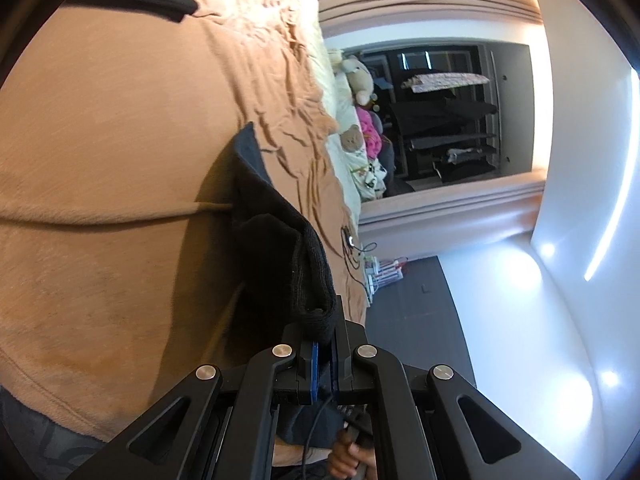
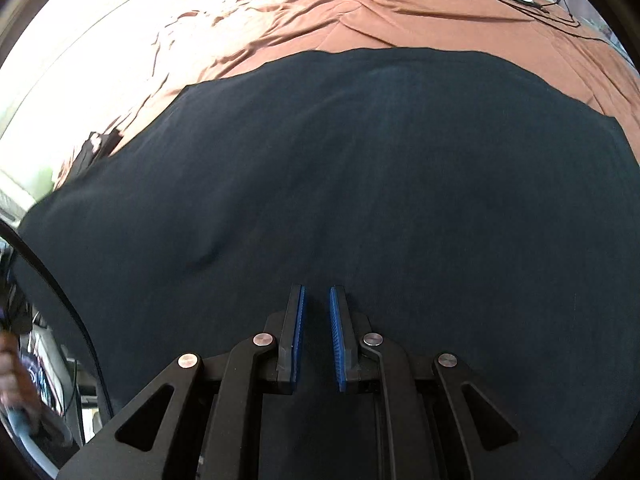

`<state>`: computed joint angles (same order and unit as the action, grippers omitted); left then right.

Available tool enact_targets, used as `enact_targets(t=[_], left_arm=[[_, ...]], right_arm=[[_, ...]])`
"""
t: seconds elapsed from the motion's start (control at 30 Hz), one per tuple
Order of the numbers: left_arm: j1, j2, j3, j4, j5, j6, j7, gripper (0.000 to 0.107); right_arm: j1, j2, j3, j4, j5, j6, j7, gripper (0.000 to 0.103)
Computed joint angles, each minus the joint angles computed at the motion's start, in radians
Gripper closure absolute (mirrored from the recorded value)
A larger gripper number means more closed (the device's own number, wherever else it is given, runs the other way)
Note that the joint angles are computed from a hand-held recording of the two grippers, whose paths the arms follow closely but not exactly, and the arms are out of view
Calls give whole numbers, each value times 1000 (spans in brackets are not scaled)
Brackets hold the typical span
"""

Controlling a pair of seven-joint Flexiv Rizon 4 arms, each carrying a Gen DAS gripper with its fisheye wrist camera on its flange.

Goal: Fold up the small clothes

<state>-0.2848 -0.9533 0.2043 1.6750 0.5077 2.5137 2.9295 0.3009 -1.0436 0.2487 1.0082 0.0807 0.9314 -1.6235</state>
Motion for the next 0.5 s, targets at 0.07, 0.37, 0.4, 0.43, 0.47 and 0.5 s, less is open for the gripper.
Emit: enact_targets(t=[0.07,0.37,0.4,0.43,0.47,0.5], left_arm=[[1,0,0,-16,9,-1,5,104],[-2,2,-12,-72,33,-1,14,104],[-2,4,-14,-76,34,-2,12,104],[0,4,-18,-88,42,-8,7,104],[-1,8,-20,-98,51,-20,4,104],[-1,12,-21,-103,59,-27,2,104]], right_arm=[[2,27,-2,57,5,28,3,93],[-29,131,41,268,26,123,-26,95],[-31,137,46,281,26,128,-29,95],[-34,142,50,294,28,133,-31,95],[-35,142,52,296,28,135,-29,95],[-39,142,58,296,33,132,-27,95]])
